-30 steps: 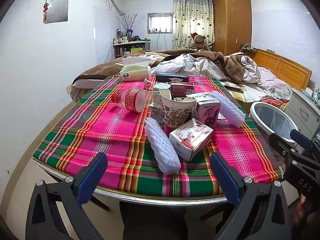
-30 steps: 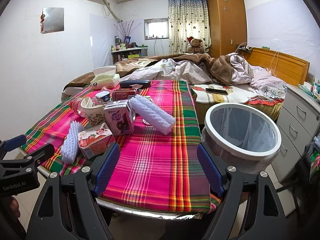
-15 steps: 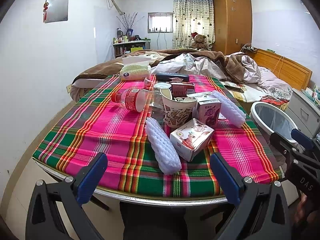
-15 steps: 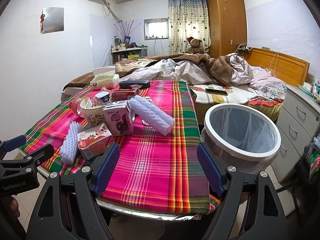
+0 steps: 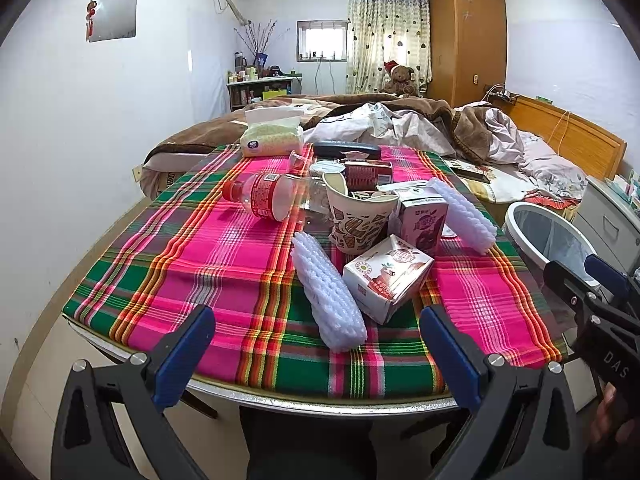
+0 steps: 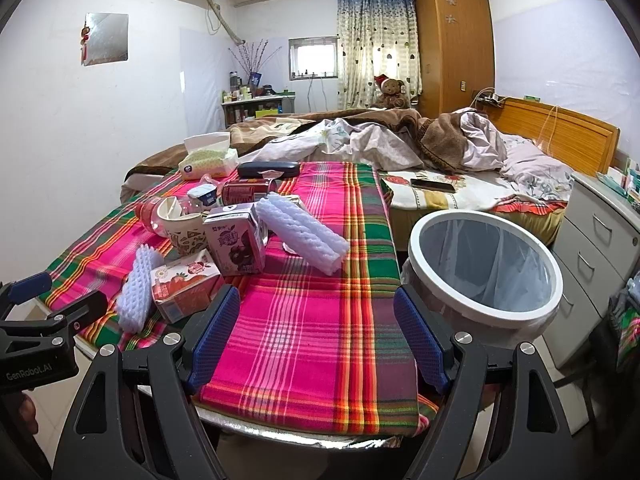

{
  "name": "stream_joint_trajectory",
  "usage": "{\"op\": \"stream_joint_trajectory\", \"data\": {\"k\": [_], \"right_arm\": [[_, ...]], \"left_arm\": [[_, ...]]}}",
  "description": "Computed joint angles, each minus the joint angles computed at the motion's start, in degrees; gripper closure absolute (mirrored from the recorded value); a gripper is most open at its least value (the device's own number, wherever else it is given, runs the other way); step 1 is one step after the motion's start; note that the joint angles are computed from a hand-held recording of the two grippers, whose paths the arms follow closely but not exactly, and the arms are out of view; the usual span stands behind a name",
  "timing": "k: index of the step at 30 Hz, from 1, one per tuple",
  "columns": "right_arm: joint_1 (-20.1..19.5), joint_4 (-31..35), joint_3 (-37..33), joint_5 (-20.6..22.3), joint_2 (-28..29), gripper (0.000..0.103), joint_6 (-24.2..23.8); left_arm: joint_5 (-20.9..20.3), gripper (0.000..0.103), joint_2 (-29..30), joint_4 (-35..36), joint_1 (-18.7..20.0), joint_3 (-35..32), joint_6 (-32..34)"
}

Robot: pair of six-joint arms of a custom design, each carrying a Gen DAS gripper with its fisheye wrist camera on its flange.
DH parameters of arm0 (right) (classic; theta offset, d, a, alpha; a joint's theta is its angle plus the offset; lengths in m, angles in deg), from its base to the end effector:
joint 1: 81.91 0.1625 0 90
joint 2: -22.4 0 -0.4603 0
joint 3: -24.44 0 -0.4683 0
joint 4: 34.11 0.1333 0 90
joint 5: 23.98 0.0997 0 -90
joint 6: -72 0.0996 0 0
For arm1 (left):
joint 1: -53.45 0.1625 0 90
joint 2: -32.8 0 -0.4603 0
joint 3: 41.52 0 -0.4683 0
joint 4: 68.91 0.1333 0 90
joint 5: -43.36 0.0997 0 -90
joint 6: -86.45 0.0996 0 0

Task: Collect trash
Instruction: 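Grasp the white foam nets with the left and right grippers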

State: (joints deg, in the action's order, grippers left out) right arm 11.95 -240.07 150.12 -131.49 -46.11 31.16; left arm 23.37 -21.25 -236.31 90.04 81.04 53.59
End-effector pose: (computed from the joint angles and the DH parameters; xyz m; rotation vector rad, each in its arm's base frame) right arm 0.1405 -0.5472 0.2333 0.6928 -2.2120 1.1210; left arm -0.3028 -0.5074 0.0811 0.2610 2.0781 -1.1200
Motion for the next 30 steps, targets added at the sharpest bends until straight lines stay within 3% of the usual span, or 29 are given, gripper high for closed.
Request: {"op": "stream_joint_trajectory", "data": {"k": [14,17,19,26,28,30], "right_arm": [[-1.8,4.0,-7.6,0.9,4.6,0.022,-3.2],[-2.0,6.8,-9.4,0.2,5.6,0.022,-4.5],[-1.9,8.4,-10.3,-0.2,6.3,0.022,-6.4],[-1.3,14.5,-14.0,-2.5,8.0,0.022,-9.6],[-1.2,20.2,-15.6,-3.6,7.9,0.022,-8.4],[-1.2,21.8,-15.9,-3.5,7.8,0.022,-8.3]], "left_arm": [[-5.9,0.004,0.4,2.4,4.8,-3.1,-0.1],[-9.2,0.015,0.4,1.8,6.2,-3.6,-0.4],[-11.9,0.017,0.3,0.1,7.0,-3.5,0.1],[-11.9,0.020,-0.3,2.4,8.4,-3.6,-2.0],[-12.2,0.020,-0.6,3.7,8.8,-3.8,-3.1],[-12.9,0.021,-0.8,4.4,9.2,-4.0,-3.6]]}}
